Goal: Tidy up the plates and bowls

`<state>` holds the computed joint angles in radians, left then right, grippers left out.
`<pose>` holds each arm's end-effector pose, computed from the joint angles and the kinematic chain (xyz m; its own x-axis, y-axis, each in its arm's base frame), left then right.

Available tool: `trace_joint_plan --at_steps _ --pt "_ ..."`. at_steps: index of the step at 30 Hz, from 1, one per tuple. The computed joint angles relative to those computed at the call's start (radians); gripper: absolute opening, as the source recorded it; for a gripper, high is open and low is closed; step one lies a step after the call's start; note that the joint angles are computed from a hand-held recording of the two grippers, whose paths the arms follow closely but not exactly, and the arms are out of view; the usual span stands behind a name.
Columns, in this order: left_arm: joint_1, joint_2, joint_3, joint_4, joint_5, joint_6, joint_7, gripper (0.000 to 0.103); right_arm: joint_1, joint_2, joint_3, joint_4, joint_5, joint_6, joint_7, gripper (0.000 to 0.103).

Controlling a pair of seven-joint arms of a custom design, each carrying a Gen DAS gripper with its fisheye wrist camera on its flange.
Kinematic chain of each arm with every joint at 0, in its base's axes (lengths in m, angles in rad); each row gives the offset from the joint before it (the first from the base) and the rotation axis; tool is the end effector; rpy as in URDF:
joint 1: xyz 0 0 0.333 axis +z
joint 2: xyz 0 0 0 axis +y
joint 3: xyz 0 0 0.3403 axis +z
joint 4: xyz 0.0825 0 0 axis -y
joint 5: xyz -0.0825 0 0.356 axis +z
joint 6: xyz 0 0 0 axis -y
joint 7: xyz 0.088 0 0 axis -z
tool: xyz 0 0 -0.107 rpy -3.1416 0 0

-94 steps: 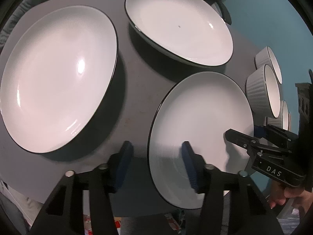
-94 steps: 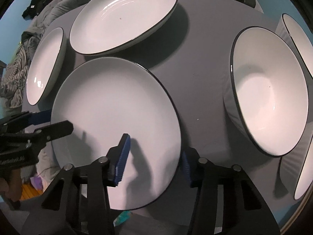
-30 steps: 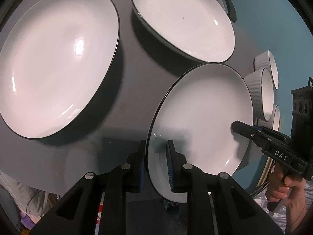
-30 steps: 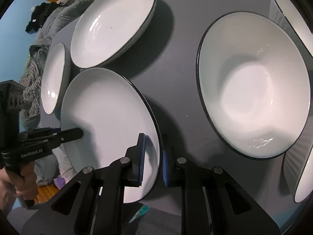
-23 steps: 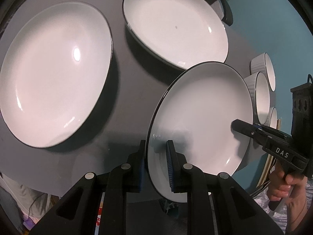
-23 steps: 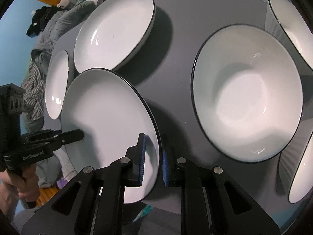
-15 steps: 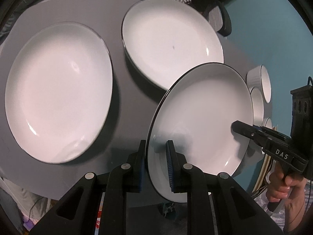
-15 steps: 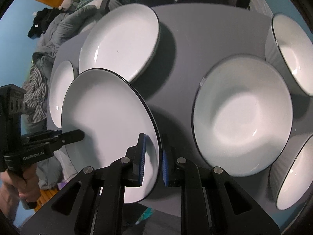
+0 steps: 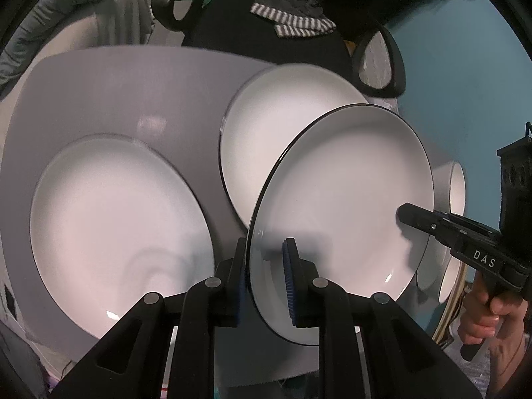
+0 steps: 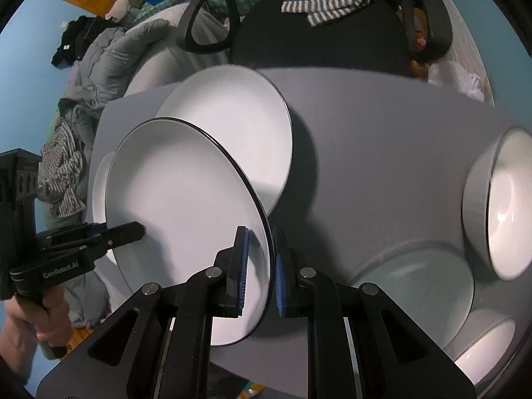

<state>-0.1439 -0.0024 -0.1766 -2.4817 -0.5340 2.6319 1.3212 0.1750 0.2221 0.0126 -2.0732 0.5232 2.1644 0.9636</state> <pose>0.4464 -0.1350 0.3490 0.3501 -0.8796 0.3220 -0.9294 -0.3692 0.0022 0.5401 0.1224 0.3590 0.4227 -0.8051 -0.4161 -0.8964 -0.4391 -0.0610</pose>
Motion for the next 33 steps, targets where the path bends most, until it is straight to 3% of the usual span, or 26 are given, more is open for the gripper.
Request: trace_joint_plan --at_steps 12,22,30,33 --pt "0.069 0.094 -0.009 0.087 0.124 -0.015 -0.072 0.020 0.014 0.140 0.005 0.180 -0.025 -0.064 0.053 0.015" --pt "0.099 0.128 -0.025 0.132 0.229 -0.063 -0.153 0.020 0.022 0.189 0.002 0.239 -0.046 -0.099 0.089 0.016" --pt "0.103 0.146 -0.043 0.128 0.257 -0.053 -0.193 0.023 0.050 0.189 -0.007 0.242 -0.115 -0.074 0.138 0.016" --pt "0.098 0.151 -0.041 0.140 0.297 -0.066 -0.224 0.024 0.055 0.198 -0.008 0.260 -0.133 -0.092 0.161 0.021"
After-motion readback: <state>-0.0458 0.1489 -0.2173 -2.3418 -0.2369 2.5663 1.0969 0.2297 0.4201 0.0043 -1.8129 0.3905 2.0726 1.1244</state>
